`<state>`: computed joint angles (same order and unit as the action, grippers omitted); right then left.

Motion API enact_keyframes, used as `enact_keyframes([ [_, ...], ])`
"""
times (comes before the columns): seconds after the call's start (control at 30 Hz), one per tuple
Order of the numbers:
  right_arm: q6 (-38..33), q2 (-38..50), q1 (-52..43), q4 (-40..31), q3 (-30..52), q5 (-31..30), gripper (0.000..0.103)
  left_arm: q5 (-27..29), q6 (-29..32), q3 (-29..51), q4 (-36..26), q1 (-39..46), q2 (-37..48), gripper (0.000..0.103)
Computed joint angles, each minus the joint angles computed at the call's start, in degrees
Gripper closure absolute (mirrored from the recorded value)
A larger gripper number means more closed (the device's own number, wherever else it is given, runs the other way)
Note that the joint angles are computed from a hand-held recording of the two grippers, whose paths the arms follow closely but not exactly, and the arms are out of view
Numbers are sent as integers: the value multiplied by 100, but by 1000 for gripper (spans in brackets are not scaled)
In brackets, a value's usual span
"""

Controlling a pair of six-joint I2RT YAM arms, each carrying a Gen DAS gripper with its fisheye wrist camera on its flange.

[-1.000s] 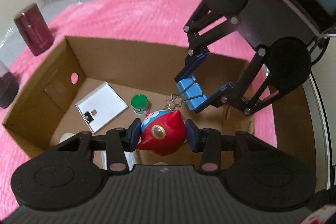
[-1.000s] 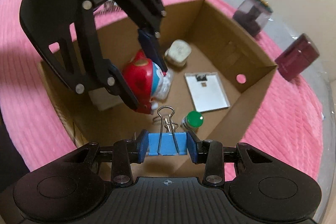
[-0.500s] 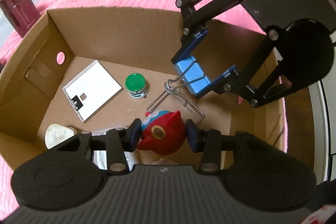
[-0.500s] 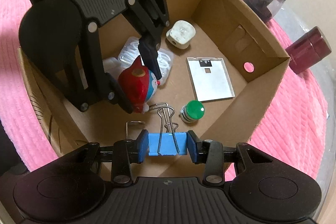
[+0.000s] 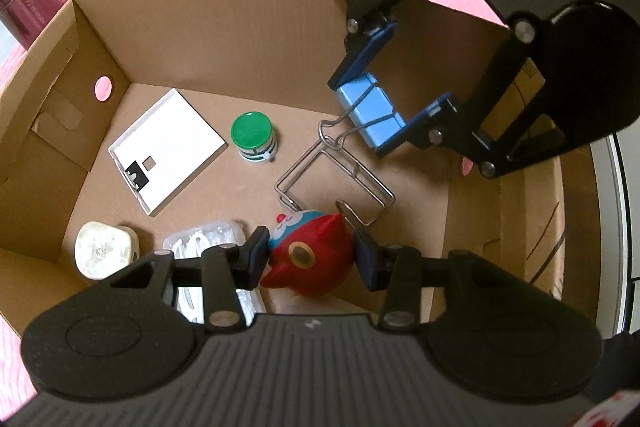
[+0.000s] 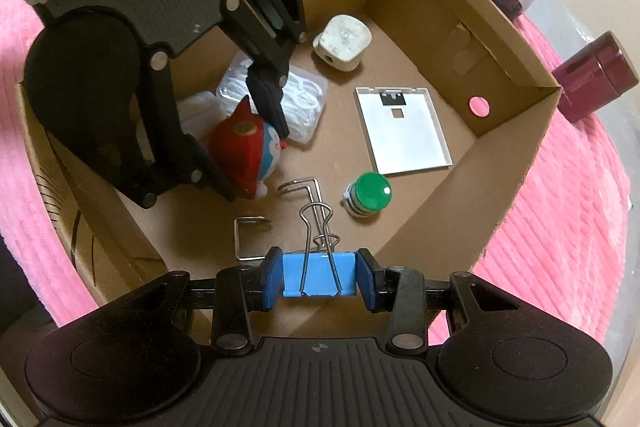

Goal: Organize rigid objects
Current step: 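Open the right tool to drop the binder clip while the left tool releases the red figure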

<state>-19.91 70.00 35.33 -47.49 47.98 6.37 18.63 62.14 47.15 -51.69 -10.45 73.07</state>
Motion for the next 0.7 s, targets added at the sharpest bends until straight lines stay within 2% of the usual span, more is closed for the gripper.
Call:
enact_keyframes([
  [0.3,71,570,87,-243,358,126,67,132,1,-33,-65,-28,-179,63],
  [0.7,239,834,41,-519,638,32,67,983,410,239,-757,824,-632,63],
])
